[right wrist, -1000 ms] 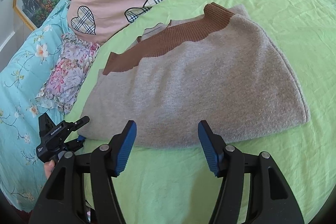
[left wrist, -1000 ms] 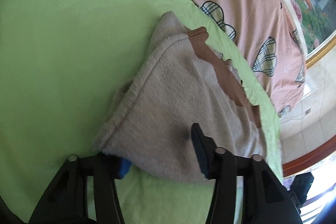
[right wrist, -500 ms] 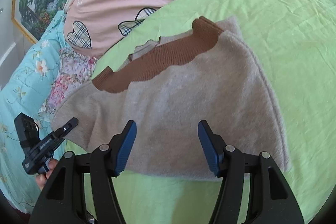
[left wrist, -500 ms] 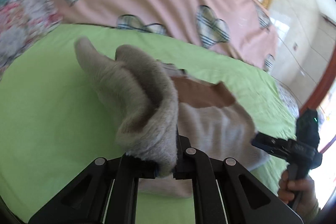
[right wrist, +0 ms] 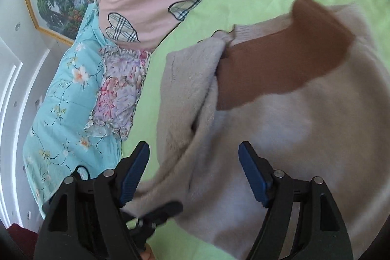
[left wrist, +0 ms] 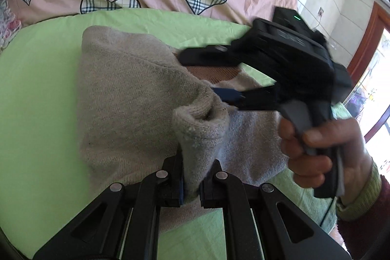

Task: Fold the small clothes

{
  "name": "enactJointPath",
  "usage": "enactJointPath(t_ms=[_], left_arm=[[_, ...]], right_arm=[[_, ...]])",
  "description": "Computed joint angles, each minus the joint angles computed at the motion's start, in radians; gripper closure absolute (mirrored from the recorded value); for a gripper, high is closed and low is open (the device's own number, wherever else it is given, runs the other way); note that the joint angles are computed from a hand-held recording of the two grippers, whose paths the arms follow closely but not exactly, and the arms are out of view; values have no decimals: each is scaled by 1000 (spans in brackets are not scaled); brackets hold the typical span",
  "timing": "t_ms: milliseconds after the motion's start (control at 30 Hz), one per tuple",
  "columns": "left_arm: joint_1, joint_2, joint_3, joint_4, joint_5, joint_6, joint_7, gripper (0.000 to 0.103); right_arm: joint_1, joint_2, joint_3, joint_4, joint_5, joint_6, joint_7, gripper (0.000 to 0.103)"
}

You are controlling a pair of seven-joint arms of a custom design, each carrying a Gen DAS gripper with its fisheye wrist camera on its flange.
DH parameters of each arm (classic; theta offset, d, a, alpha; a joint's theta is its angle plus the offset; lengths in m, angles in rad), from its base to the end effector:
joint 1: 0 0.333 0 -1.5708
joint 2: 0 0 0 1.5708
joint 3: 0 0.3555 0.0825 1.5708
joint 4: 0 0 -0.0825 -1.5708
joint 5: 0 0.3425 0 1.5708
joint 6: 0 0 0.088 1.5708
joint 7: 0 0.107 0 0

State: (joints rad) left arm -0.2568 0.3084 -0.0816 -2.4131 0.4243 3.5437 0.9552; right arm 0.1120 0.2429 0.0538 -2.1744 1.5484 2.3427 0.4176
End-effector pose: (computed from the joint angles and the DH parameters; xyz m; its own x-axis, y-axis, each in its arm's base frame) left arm 0.4840 -0.2212 0.3566 -0.2734 -0.9170 0.2905 -0.7485 0.0131 -0.6631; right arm 0.5355 0.1040 0.3534 0.2435 -0.6051 -0.7580 -0.9135 0.1197 -0.3889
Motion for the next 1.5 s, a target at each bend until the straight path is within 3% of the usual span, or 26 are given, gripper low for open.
enactJointPath(t_ms=[100,200,233,333,533,633,733,800,933,967,1100,1233,1333,1433,1500], left_arm=[[-20,-1,13,2,-12,-13,15,97],[-47,-15,33,-8,-41,-17,42,97],[-38,-18,25,-8,-36,-15,40,97],[64,-22,-68,20,76,-3,-33,96],[96,38,-169,148,231,-12,-135,96],[105,115,-218,223,288,-34,-203,96],[146,192,-293,297,358,-104,-262,96],[141,211,-306,320,370,-145,-271,96],[105,206,-281,335,365,-132,-263,96],[119,211,-299,342,375,-136,-261,96],[242,285,-457,380,400,-233,-239,95],[273,306,-500,364,357,-234,-191,93],[357,317,-594,347,351,-262,-151,81],[441,300,-673,290,340,-258,-119,76],[491,265,-705,228,343,-227,-120,67]], right_arm=[[18,84,18,115,-48,-8,32,31],[37,145,33,198,-99,48,117,79],[30,145,39,201,-94,55,119,86],[10,91,51,162,-41,66,40,87],[-7,-74,-6,50,-35,139,-70,87],[-18,-86,-36,21,-91,183,-35,87],[-46,-63,-56,-5,-110,198,-28,87],[-61,-48,-60,-13,-114,197,-28,87],[-74,-65,-54,-26,-78,210,-89,87],[-74,-71,-54,-30,-67,216,-107,87],[-61,-47,-56,-30,-93,293,-109,87],[-76,-22,-50,-34,-39,295,-141,85],[-73,-37,-49,-48,-14,316,-161,80],[-54,-62,-45,-68,-19,368,-174,78],[-50,-85,-47,-89,-7,384,-182,76]])
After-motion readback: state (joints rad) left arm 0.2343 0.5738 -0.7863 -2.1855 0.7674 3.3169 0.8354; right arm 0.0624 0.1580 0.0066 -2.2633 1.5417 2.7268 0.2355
